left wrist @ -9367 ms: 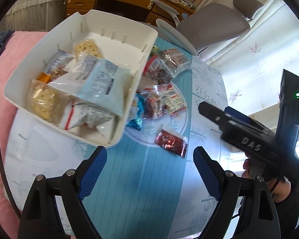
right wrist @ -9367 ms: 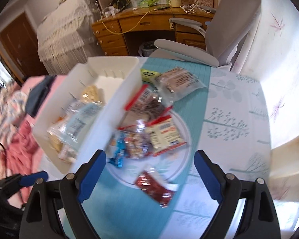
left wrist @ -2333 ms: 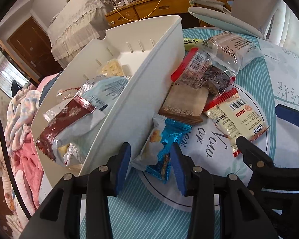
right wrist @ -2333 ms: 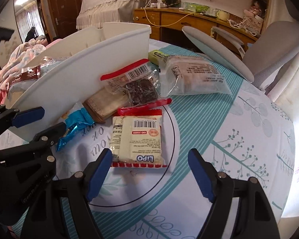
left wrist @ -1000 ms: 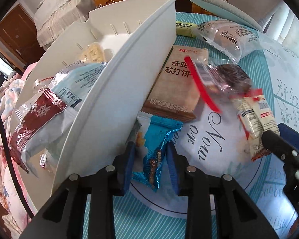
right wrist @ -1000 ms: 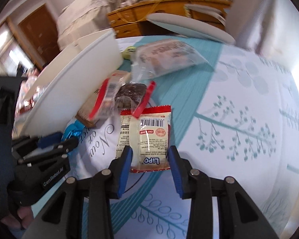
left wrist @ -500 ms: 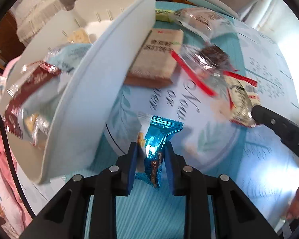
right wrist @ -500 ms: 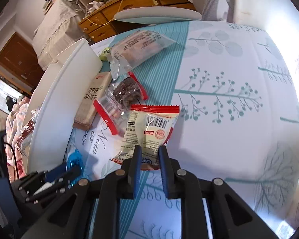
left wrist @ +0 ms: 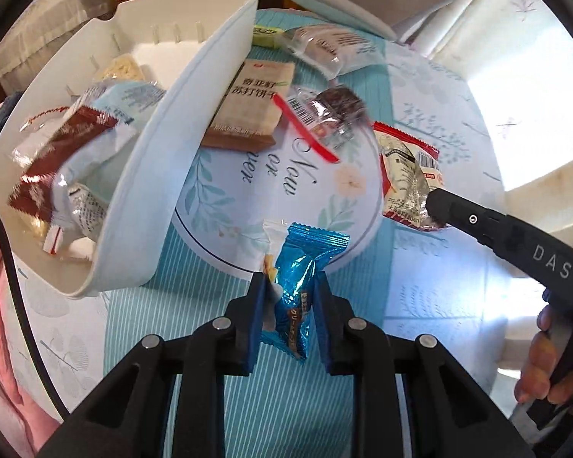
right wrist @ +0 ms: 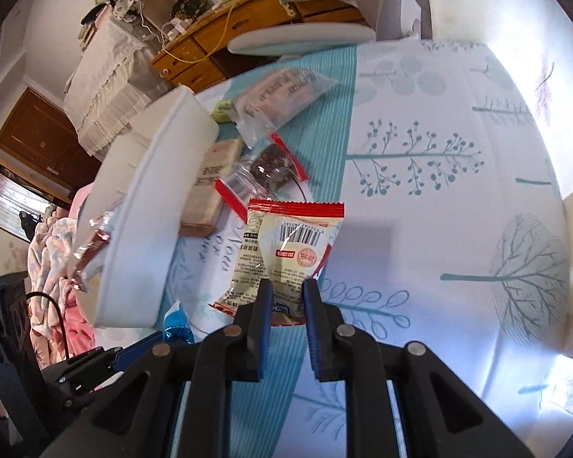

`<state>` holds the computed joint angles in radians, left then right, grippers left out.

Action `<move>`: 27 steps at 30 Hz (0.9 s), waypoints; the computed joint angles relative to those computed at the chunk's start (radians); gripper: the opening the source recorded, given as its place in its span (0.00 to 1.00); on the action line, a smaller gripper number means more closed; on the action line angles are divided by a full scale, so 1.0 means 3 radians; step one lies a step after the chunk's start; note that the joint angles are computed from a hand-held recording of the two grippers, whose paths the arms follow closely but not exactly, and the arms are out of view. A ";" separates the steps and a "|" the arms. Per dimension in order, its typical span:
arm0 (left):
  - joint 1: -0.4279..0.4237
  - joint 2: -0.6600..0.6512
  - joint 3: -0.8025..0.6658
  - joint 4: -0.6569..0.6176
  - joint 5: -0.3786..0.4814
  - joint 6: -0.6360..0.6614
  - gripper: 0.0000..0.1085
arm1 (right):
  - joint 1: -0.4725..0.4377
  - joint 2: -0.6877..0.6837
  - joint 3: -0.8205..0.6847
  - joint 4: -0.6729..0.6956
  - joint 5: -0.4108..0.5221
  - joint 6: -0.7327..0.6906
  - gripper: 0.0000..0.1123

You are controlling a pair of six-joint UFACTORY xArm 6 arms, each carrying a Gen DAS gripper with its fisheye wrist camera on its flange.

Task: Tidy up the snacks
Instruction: 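Carry both snacks over the white tray and open both tools to drop them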

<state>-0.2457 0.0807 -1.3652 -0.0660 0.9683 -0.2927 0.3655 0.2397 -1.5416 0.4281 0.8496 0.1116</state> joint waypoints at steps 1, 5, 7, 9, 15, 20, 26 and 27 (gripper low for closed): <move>0.0042 0.0054 -0.0131 -0.0082 0.0080 0.0094 0.20 | 0.0006 -0.0016 -0.0008 -0.0014 -0.0002 0.0015 0.14; 0.0150 0.0014 -0.0323 -0.0308 0.0233 0.0303 0.20 | 0.0035 -0.0063 -0.0109 -0.0110 0.0045 0.0109 0.14; 0.0159 0.0019 -0.0434 -0.0299 0.0246 0.0340 0.20 | 0.0054 -0.0043 -0.0236 -0.0244 0.0124 0.0223 0.14; 0.0227 0.0006 -0.0544 -0.0414 0.0254 0.0446 0.20 | 0.0076 -0.0025 -0.0341 -0.0314 0.0130 0.0293 0.14; 0.0490 0.0031 -0.0817 -0.0743 0.0238 0.0699 0.20 | 0.0177 0.0144 -0.0765 -0.0494 0.0163 0.0446 0.14; 0.0745 0.0080 -0.0946 -0.0867 0.0254 0.0900 0.20 | 0.0321 0.0376 -0.1182 -0.0610 0.0198 0.0613 0.14; 0.1093 0.0230 -0.1124 -0.0978 0.0443 0.1121 0.20 | 0.0528 0.0769 -0.1790 -0.0754 0.0304 0.0903 0.14; 0.1141 0.0259 -0.1162 -0.0996 0.0481 0.1172 0.20 | 0.0574 0.0876 -0.1948 -0.0785 0.0342 0.0981 0.14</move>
